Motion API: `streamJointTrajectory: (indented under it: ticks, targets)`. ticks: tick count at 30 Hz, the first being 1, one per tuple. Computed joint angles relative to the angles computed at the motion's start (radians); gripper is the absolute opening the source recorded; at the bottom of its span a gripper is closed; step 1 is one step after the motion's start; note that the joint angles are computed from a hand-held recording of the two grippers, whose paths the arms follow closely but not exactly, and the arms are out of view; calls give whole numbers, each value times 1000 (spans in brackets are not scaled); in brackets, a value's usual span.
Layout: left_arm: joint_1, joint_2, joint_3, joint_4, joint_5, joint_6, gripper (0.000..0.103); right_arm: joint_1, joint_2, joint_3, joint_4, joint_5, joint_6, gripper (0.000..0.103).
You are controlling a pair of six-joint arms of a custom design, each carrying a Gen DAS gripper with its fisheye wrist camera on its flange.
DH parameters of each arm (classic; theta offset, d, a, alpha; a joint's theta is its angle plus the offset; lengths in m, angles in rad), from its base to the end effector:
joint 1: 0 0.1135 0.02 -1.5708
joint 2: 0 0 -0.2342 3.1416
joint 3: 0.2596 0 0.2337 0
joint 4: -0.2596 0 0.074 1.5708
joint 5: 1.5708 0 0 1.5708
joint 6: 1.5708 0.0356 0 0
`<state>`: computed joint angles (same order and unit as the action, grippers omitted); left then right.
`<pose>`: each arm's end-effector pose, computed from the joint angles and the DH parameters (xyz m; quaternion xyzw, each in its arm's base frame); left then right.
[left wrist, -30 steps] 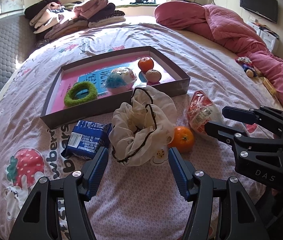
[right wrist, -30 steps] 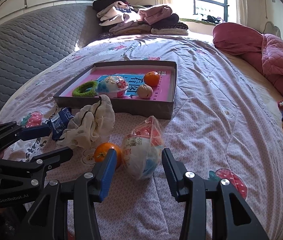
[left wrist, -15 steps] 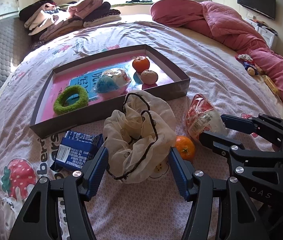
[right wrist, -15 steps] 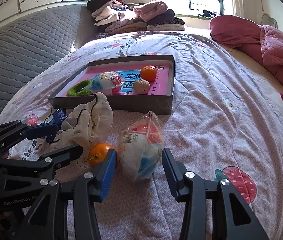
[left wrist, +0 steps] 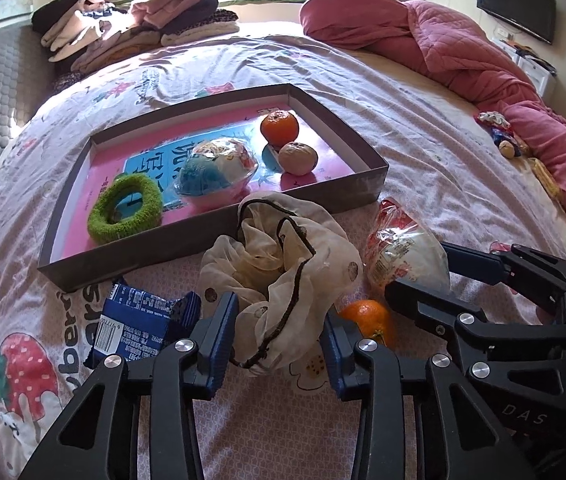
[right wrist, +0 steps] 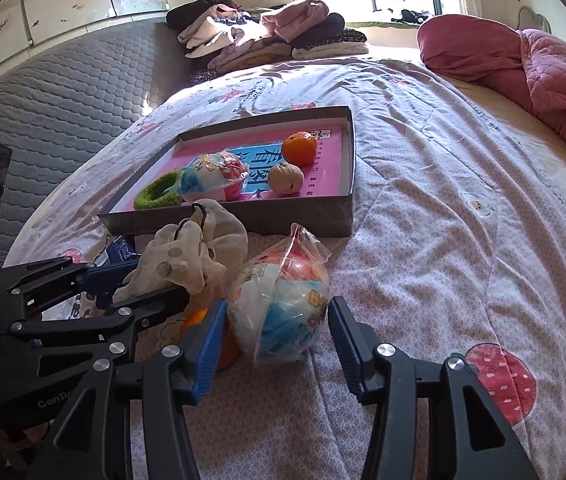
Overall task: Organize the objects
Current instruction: 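Grasp the cream drawstring bag with the left tool while the right tool grasps the plastic-wrapped egg, then lift the cloth bag and wrapped egg off the bedspread with both tools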
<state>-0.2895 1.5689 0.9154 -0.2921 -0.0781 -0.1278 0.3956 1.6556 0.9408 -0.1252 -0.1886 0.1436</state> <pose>0.2878 -0.0828 0.1692 0.0648 0.9487 -0.0273 0.3083 0.2950 0.1304 0.1630 -0.1502 0.9182 0.1795 0.3195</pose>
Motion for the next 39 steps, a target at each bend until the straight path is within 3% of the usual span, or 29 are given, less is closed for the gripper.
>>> streamJointTrajectory:
  ticks: [10,20,28,39]
  targets:
    - [24,48,56,0,35,9,28,-33,65,42,35,-77,53,55]
    - [34,73,81,17,103,4,10,-58,47,11,86,-104,66,54]
    - [61,15,41,40,153,-19,9,-71,17,-19,112,-96,57,54]
    - [86,-150,-26,17,146,-33,9,-46,-46,-67,156,-71,23,54]
